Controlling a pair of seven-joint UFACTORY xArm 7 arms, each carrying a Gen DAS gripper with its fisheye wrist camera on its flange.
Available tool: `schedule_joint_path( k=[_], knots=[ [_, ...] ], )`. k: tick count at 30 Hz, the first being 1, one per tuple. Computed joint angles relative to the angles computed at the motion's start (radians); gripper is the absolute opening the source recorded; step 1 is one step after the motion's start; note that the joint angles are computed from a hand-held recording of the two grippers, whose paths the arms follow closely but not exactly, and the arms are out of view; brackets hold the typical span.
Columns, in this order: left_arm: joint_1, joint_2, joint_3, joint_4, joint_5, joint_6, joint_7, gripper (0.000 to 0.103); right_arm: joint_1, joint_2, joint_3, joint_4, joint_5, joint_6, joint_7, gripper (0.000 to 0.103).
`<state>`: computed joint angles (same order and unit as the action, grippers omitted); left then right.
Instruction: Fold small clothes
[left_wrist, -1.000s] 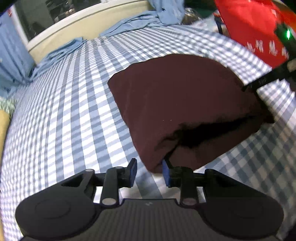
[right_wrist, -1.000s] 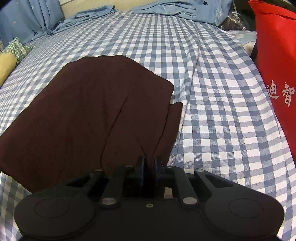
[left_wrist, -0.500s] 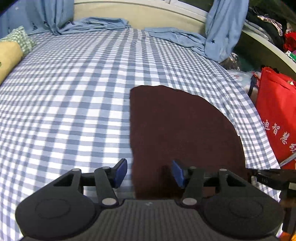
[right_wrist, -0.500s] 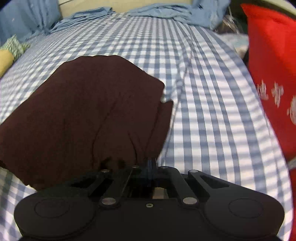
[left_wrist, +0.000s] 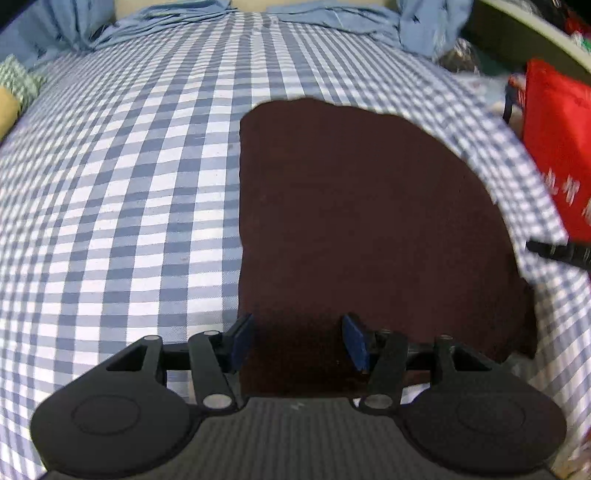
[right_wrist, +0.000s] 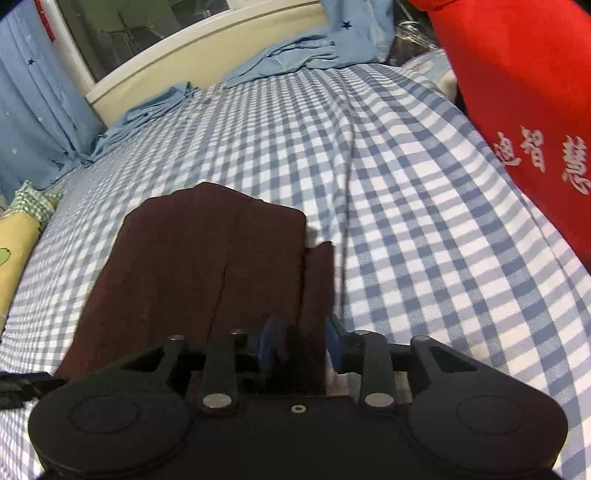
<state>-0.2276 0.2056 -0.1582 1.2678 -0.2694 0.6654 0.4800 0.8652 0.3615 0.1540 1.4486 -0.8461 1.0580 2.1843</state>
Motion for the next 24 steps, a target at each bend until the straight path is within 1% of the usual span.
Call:
schedule_joint_path(
  k=[1, 2, 3, 5, 7, 8, 9, 10, 11, 12, 13, 14, 15, 16, 18, 22, 24],
  knots=[
    [-0.004, -0.009, -0.001, -0.020, 0.013, -0.021, 0.010, 0.057, -0.004, 0.006, 0.000, 0.007, -0.002, -0.012, -0.013, 0.043],
    [-0.006, -0.016, -0.001, -0.031, 0.016, -0.034, 0.015, 0.057, -0.007, 0.016, 0.000, 0.020, -0.004, -0.025, -0.032, 0.056],
    [-0.007, -0.019, -0.001, -0.037, 0.017, -0.040, 0.014, 0.057, -0.007, 0.028, -0.001, 0.035, -0.002, -0.031, -0.053, 0.065],
    [-0.007, -0.018, 0.001, -0.037, 0.014, -0.039, 0.000, 0.057, -0.004, 0.054, -0.005, 0.063, 0.009, -0.041, -0.094, 0.067],
    [-0.006, -0.019, 0.001, -0.040, 0.016, -0.043, 0.007, 0.057, -0.008, 0.077, -0.007, 0.081, 0.051, -0.057, -0.130, 0.067],
    [-0.005, -0.020, 0.001, -0.042, 0.017, -0.048, 0.013, 0.057, -0.010, 0.087, -0.010, 0.083, 0.072, -0.073, -0.134, 0.064],
    [-0.006, -0.021, 0.002, -0.046, 0.021, -0.052, 0.012, 0.057, -0.008, 0.090, -0.016, 0.077, 0.083, -0.096, -0.125, 0.053],
    [-0.007, -0.020, 0.002, -0.048, 0.024, -0.055, 0.009, 0.057, -0.002, 0.095, -0.022, 0.079, 0.092, -0.100, -0.118, 0.048],
    [-0.007, -0.022, 0.003, -0.052, 0.026, -0.059, 0.008, 0.057, 0.010, 0.109, -0.025, 0.100, 0.100, -0.078, -0.132, 0.035],
    [-0.009, -0.026, 0.004, -0.056, 0.032, -0.063, 0.001, 0.057, 0.017, 0.118, -0.026, 0.116, 0.108, -0.059, -0.159, 0.016],
    [-0.009, -0.029, 0.004, -0.061, 0.034, -0.065, -0.001, 0.057, 0.036, 0.125, -0.042, 0.135, 0.134, -0.031, -0.193, 0.007],
    [-0.009, -0.037, 0.003, -0.072, 0.032, -0.074, 0.000, 0.057, 0.025, 0.112, -0.027, 0.114, 0.130, -0.045, -0.188, 0.002],
    [-0.011, -0.043, 0.003, -0.080, 0.038, -0.078, -0.002, 0.057, 0.025, 0.096, -0.030, 0.084, 0.126, -0.086, -0.171, 0.002],
    [-0.013, -0.048, 0.004, -0.087, 0.043, -0.084, -0.004, 0.057, 0.030, 0.094, -0.031, 0.078, 0.123, -0.091, -0.168, 0.002],
    [-0.015, -0.057, 0.005, -0.098, 0.048, -0.091, -0.009, 0.057, 0.042, 0.103, -0.030, 0.092, 0.111, -0.072, -0.205, 0.002],
    [-0.018, -0.062, 0.008, -0.099, 0.059, -0.086, -0.030, 0.057, 0.044, 0.102, -0.036, 0.090, 0.120, -0.076, -0.197, 0.002],
    [-0.019, -0.069, 0.007, -0.112, 0.060, -0.102, -0.030, 0.057, 0.041, 0.103, -0.034, 0.094, 0.124, -0.071, -0.222, 0.002]
  ],
)
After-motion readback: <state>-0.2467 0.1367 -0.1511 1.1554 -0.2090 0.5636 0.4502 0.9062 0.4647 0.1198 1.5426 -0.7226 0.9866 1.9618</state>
